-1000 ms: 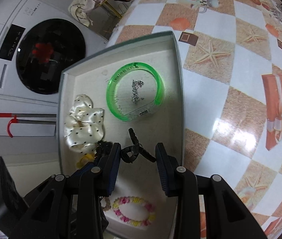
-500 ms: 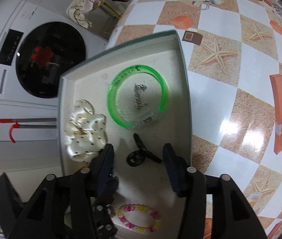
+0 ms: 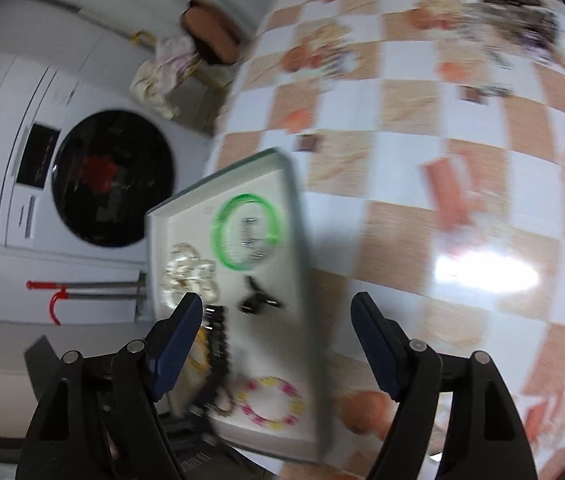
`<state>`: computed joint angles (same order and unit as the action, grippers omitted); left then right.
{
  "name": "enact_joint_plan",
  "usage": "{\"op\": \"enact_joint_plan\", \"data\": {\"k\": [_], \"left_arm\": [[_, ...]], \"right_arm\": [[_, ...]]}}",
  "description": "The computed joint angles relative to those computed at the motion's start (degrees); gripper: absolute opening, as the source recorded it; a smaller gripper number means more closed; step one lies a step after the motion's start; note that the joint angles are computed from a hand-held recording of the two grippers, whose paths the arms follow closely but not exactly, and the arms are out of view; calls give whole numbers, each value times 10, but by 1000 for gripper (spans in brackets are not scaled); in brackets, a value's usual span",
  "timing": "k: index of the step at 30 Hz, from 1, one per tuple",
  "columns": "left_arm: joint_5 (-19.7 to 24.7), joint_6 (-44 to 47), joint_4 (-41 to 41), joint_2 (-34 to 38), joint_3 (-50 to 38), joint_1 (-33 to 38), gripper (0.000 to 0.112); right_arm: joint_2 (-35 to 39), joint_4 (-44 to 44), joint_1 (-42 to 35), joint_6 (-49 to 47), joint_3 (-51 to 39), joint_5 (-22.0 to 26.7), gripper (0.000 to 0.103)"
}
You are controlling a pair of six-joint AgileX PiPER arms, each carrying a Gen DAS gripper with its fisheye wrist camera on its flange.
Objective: Organize jewelry
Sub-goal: 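Move right tool to the spiky silver hairpin and grasp it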
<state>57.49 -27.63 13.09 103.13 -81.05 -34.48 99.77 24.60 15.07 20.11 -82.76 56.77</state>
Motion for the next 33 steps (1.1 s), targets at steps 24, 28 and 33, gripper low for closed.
{"op": "enact_joint_plan", "data": {"k": [24, 28, 33], "left_arm": [[72, 80, -42, 27, -89, -87, 101], [75, 95, -42, 36, -98, -97, 101], [82, 117, -45, 56, -124, -115, 101]], "right_arm": [[-240, -62, -84, 126, 369, 37, 56], [-230, -78, -52, 172, 380, 2, 44], [-218, -148, 4, 226, 364, 7, 27]]}}
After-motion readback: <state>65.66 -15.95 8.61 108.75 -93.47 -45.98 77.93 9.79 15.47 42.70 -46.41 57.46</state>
